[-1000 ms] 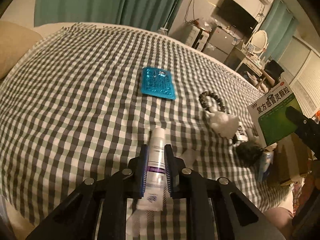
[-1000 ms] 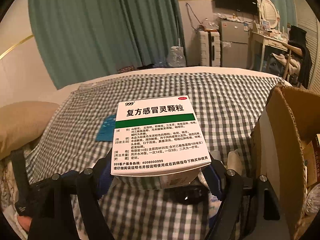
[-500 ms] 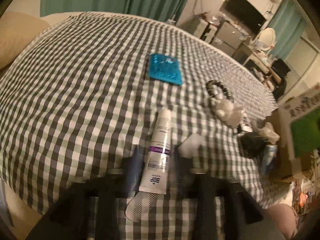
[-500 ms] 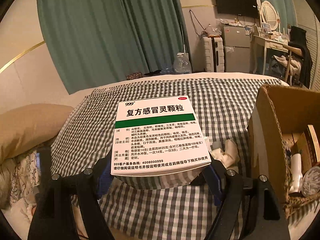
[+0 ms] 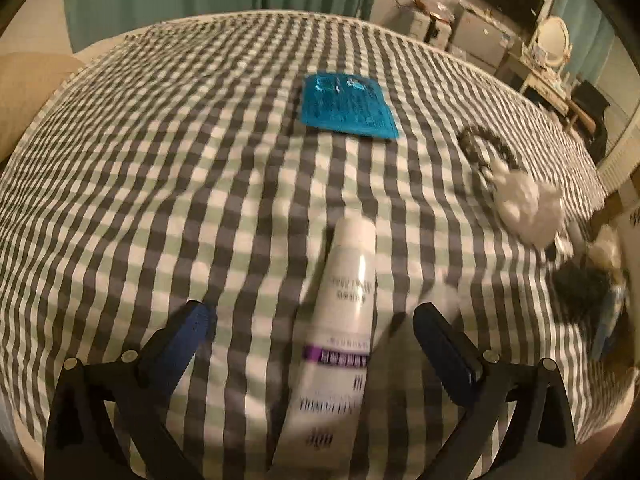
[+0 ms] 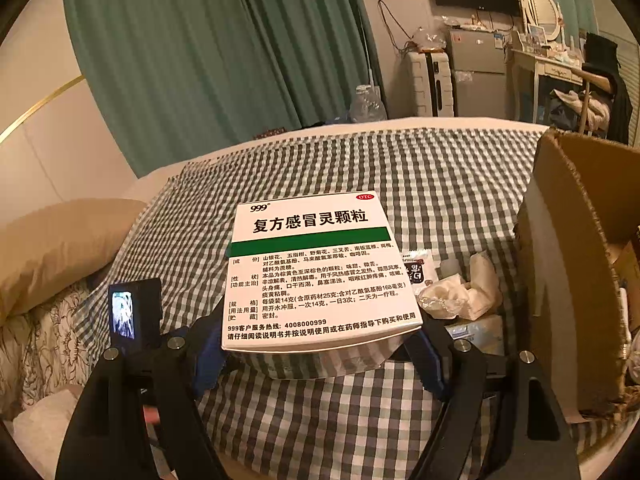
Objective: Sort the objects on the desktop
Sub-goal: 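Lift the white tube and the medicine box and carry them to the cardboard box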
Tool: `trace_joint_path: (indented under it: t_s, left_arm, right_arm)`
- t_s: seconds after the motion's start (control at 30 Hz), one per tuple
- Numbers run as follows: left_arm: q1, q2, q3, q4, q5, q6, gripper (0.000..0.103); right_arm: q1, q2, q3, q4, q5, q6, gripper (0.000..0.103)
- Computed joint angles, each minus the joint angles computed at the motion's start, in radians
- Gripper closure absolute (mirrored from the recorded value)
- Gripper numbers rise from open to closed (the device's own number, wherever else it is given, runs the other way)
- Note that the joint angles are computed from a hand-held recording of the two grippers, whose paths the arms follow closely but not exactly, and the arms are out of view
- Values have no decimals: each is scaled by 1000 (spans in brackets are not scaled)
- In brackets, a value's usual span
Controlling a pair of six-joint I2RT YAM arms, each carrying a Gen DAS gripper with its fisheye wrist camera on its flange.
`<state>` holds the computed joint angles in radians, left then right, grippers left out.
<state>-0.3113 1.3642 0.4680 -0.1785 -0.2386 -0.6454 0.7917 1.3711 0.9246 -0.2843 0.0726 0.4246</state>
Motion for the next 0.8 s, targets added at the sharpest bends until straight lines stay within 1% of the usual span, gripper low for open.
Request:
trace_joint_path:
  t_s: [0.1, 0.2, 0.3, 0.4, 0.47, 0.5, 0.57, 0.6, 0.67, 0.7, 0.73, 0.8]
  left_arm:
    - [41, 9, 0, 14, 32, -5, 0]
    - [42, 16, 10, 1, 29, -11, 0]
    - [43, 5, 2, 4, 37, 20, 0]
    - [31, -17, -22, 26, 24, 40, 0]
    - [-8, -45, -45, 34, -24, 28, 2]
    - [-24, -54, -47, 22, -42, 24, 5]
    - [-6, -75, -40, -11, -15, 26, 15]
    - [-5, -85, -37, -34, -22, 18, 27]
    - [21, -117, -48, -47, -4, 31, 42]
    - [35, -145, -59, -49, 14, 38, 59]
    - [53, -177, -71, -51, 37, 45, 70]
    - [82, -234, -97, -47, 86, 40, 74]
  right_arm:
    - [-20, 10, -7, 12, -25, 4, 26]
    - [-27, 19, -12, 16, -39, 9, 26]
    - [-18, 11, -22, 17, -38, 16, 25]
    - [-10, 5, -24, 16, -32, 17, 25]
    - [-6, -2, -27, 15, -30, 20, 25]
    - [-1, -6, -29, 13, -26, 24, 25]
    - [3, -12, -31, 10, -22, 25, 25]
    - [4, -11, -29, 11, -22, 25, 25]
    - [10, -14, -27, 7, -17, 24, 25]
    - [14, -16, -25, 5, -14, 23, 25]
    - [18, -21, -26, 2, -9, 22, 25]
    - [22, -23, -22, -1, -5, 22, 25]
